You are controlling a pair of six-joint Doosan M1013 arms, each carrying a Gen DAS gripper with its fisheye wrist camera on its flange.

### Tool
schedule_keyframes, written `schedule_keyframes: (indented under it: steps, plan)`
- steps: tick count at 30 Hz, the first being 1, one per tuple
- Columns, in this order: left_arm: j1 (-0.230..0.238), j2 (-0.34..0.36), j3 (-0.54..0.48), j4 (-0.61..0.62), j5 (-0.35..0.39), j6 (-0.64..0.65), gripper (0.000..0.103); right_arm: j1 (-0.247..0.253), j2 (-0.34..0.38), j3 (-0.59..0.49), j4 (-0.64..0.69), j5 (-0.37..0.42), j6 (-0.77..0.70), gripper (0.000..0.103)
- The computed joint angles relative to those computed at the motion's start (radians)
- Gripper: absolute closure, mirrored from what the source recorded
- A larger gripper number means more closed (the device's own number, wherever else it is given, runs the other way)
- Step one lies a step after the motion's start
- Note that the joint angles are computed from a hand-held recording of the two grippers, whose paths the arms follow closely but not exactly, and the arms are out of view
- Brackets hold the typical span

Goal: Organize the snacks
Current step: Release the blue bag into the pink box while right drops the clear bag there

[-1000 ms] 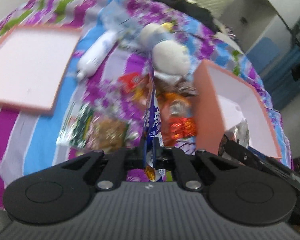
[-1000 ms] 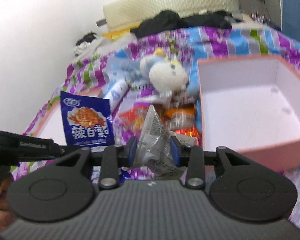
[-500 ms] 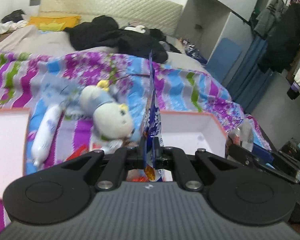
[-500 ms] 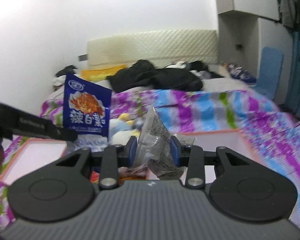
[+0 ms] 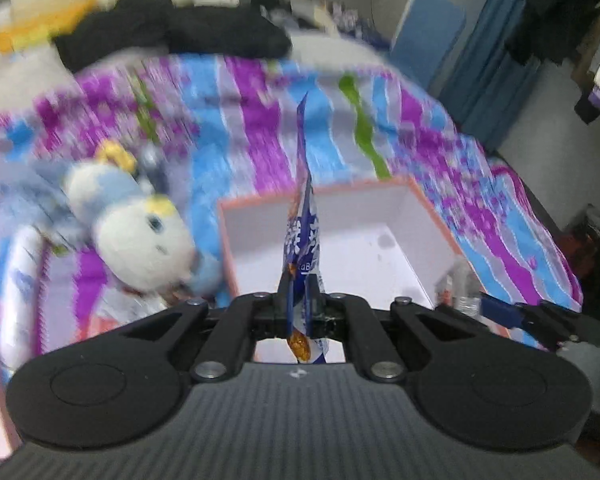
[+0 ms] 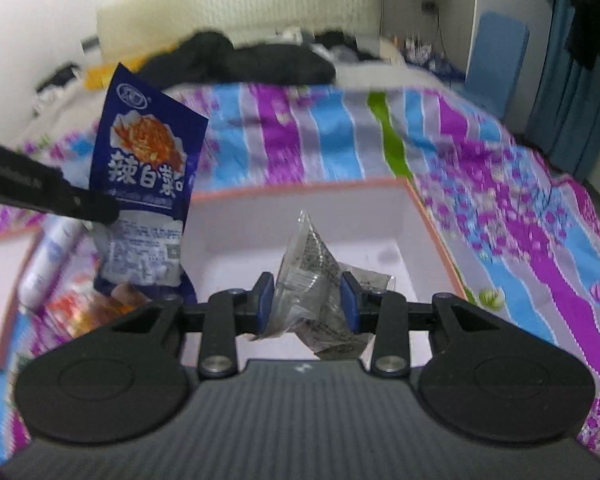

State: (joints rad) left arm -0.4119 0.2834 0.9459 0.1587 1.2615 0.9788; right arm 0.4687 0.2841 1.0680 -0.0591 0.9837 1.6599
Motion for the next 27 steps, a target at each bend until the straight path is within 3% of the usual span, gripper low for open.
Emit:
schedule_keyframes:
  steps: [7,14,16,18,20,22,27]
  plan:
    - [0.019,0.068,-0.041,-0.131,0.091,0.024,0.097,-0.028,0.029,-0.004,0.047,0.11,-0.026,0.064]
    - [0.008,0.094,-0.066,-0.13,0.16,0.03,0.095,-0.048,0.023,0.017,0.076,0.125,-0.002,0.06]
    - [0.016,0.09,-0.058,-0.16,0.155,0.026,0.087,-0.052,0.019,0.022,0.086,0.119,0.001,0.059]
    - [0.012,0.076,-0.041,-0.138,0.136,0.016,0.067,-0.057,0.013,0.028,0.104,0.111,0.003,0.055]
    - [0.004,0.061,-0.028,-0.104,0.113,0.027,0.057,-0.057,0.005,0.031,0.107,0.1,0.007,0.052]
    - [0.0,0.042,-0.014,-0.085,0.091,0.033,0.057,-0.057,-0.001,0.03,0.112,0.085,0.01,0.046]
    - [-0.024,-0.022,0.033,0.001,0.012,0.058,0.057,-0.043,-0.036,0.045,0.103,-0.012,0.016,0.045]
